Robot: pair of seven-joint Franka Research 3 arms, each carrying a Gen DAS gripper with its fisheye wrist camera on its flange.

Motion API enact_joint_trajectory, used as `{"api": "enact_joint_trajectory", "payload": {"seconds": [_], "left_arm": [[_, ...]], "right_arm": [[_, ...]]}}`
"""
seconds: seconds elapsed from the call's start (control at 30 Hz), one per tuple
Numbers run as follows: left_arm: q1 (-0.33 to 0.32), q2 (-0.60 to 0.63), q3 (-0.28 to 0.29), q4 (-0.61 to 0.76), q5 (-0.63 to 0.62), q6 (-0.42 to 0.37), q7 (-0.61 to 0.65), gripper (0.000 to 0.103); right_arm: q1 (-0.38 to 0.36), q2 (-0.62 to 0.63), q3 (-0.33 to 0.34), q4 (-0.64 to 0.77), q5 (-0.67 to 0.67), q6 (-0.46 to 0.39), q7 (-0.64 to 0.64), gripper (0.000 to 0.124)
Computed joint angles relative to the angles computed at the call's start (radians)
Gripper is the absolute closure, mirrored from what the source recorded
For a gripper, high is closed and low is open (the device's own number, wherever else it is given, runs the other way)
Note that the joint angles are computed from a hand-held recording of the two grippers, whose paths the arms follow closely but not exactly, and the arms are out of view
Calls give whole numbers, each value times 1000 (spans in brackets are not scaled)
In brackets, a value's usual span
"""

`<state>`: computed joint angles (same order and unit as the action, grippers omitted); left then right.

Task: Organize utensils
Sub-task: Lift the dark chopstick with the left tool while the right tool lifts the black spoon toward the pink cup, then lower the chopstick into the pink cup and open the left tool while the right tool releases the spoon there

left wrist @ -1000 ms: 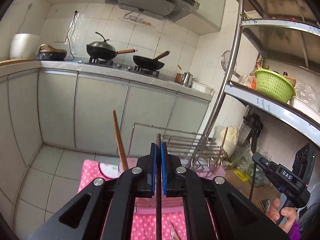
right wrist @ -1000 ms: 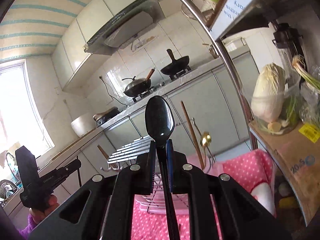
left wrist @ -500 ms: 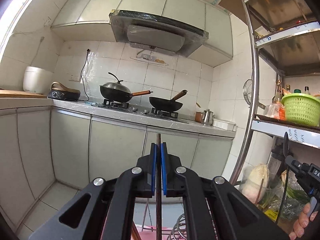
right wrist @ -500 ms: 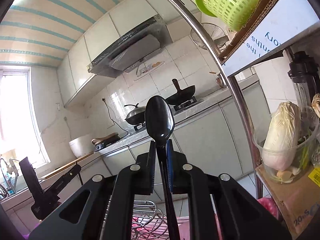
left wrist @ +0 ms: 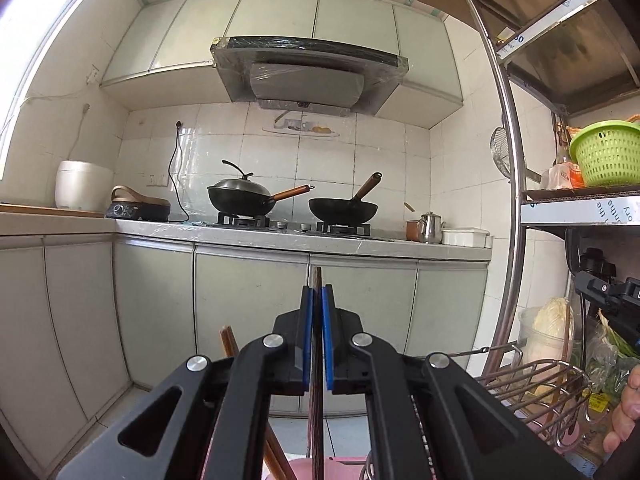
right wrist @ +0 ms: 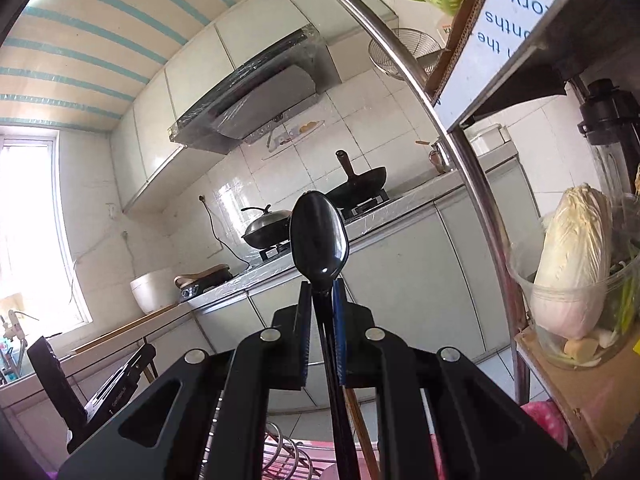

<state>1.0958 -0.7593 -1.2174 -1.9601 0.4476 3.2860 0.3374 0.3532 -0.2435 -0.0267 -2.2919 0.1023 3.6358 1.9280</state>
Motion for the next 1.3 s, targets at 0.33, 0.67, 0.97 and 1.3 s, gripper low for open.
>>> {"api": "enact_joint_trajectory", "payload": {"seconds": [0.33, 0.67, 0.97, 1.3], "left_arm": [[-219, 57, 116, -153, 8, -32, 7, 99], [-487, 264, 304, -188, 74, -168, 9, 98], [-686, 514, 434, -72, 117, -272, 85, 95], [-968, 491, 694, -120, 55, -287, 136, 65]], "right_arm": [[4, -103, 47, -140, 107, -53, -18, 113], [-168, -203, 260, -192, 342, -263, -104, 113], [-204, -179, 250, -125, 281, -445, -51, 113], [-188, -259, 237, -184, 228, -464, -11, 90]]}}
